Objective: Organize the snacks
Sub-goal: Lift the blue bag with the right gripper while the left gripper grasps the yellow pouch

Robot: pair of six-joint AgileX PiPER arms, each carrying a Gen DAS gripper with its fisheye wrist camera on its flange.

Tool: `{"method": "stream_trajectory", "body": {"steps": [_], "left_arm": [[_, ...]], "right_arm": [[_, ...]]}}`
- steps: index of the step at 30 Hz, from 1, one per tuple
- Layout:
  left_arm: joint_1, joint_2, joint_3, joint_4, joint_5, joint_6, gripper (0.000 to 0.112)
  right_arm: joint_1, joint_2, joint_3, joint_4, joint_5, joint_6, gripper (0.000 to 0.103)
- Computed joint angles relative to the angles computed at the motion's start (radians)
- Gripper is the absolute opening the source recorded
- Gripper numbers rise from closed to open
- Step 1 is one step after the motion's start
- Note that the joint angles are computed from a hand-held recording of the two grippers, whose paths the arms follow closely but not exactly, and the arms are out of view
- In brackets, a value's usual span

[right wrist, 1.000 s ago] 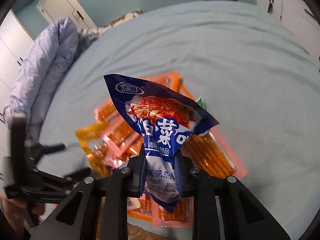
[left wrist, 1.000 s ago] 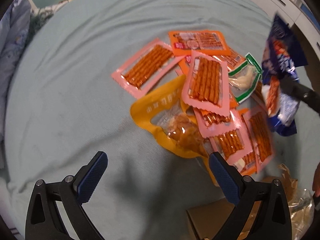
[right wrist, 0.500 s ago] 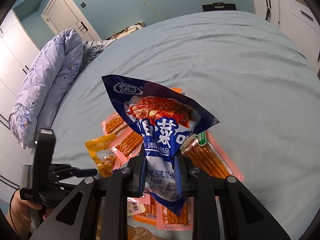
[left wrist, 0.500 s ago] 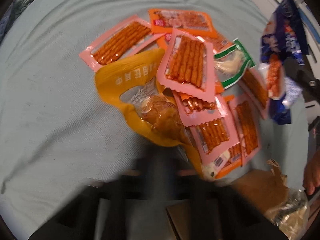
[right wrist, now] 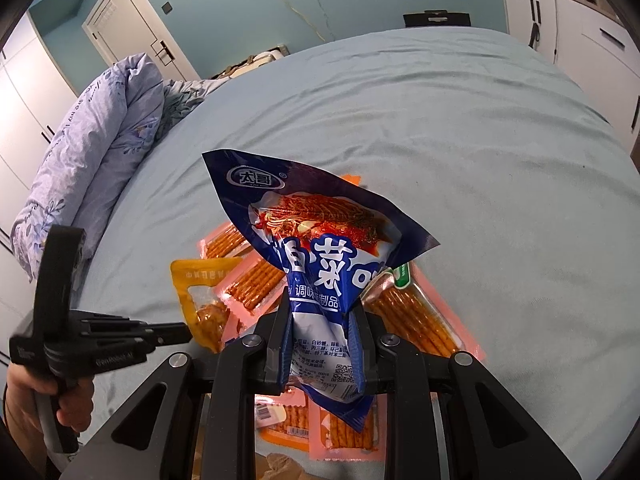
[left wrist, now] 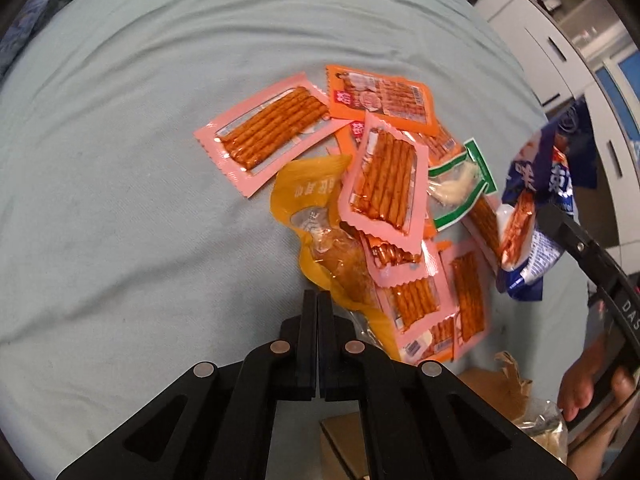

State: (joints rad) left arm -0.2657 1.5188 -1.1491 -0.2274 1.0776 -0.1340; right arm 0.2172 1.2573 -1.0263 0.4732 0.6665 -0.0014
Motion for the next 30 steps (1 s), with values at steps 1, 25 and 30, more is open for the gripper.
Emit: {"method": "stream_trajectory", "body": {"steps": [1, 25, 30], "left_arm": [[0.016, 0.011, -0.020, -0.008, 0.019, 0.011, 0.001], [0.010, 0.176, -0.118, -0.123, 0.017, -0.019, 0.022], [0.079, 0.077, -0.070, -0.127, -0.018, -0.069, 0.013]], "right_arm": [[0.003, -0.003, -0.003, -0.007, 0.003, 0.009, 0.021], [0.011, 0.032, -0.006, -0.012, -0.026, 0.012, 0.021], [0.032, 0.015, -0.008, -0.060, -0.035, 0.085, 0.021]]}}
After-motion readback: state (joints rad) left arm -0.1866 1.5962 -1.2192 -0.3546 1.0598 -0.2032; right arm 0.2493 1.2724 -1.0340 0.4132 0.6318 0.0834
